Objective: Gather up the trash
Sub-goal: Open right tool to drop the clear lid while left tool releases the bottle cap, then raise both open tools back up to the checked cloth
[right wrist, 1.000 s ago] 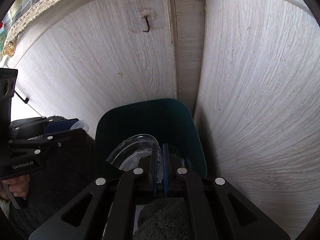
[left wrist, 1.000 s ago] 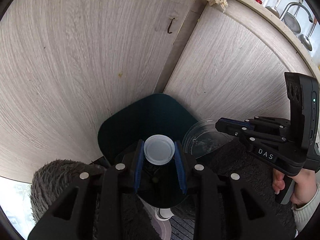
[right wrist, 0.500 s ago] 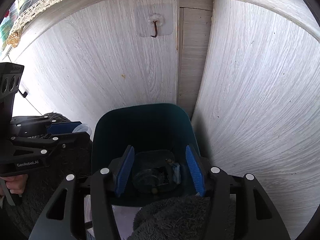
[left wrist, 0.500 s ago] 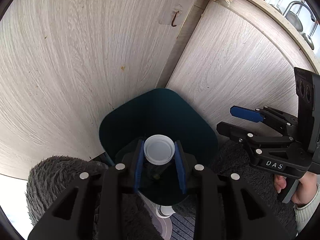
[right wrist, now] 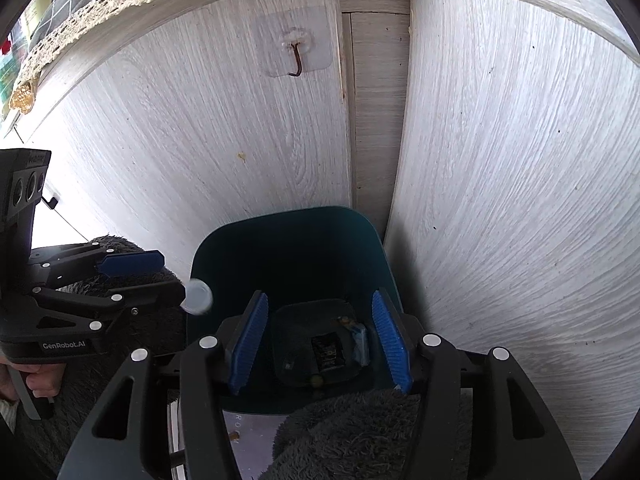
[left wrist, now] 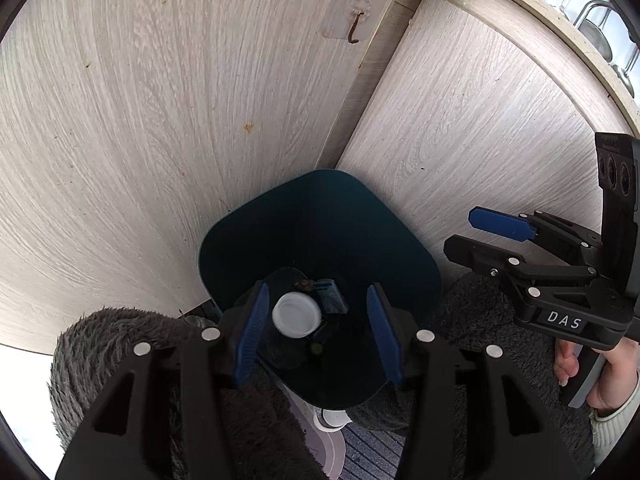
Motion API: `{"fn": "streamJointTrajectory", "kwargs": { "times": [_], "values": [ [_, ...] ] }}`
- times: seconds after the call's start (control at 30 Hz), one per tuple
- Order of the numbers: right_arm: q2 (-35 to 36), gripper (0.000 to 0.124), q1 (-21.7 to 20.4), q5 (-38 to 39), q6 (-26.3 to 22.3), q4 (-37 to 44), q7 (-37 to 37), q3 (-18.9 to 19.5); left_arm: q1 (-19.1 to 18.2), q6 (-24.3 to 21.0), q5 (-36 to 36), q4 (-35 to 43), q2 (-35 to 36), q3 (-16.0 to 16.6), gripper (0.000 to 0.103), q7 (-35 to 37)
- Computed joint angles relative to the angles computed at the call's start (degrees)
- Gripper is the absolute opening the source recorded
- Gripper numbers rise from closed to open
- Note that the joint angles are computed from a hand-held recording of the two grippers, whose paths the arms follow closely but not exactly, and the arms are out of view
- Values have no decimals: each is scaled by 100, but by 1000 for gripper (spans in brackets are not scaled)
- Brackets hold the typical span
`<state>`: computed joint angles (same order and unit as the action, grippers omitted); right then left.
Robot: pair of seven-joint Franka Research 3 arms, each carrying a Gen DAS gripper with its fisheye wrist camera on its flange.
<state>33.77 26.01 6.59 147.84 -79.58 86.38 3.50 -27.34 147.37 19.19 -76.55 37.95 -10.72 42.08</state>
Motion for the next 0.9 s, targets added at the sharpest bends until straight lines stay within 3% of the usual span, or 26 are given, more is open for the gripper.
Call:
{"fn": "streamJointTrajectory", "kwargs": {
  "times": [0.23,0.37,0.6,0.77,0.9],
  "values": [
    [-21,55,8,8,113,-61,-2,2,-13,155,56,-173,-117,48,53,-106],
    [-246,55,-66,124,309,-249,-165,94,-101,686,387,-720,-552,227,53,-526],
    [-816,55,-196,492,797,-316,-630,328,-440,482,1703,-707,-1213,610,53,-1235],
    [-787,56,-297,880,831,492,-1091,525,-498,122,2640,-407,-1593,647,56,-1703],
    [-197,60,-229,961,363,1943,-1218,515,-401,-173,3085,-92,-1773,555,59,-1809]
  ]
}}
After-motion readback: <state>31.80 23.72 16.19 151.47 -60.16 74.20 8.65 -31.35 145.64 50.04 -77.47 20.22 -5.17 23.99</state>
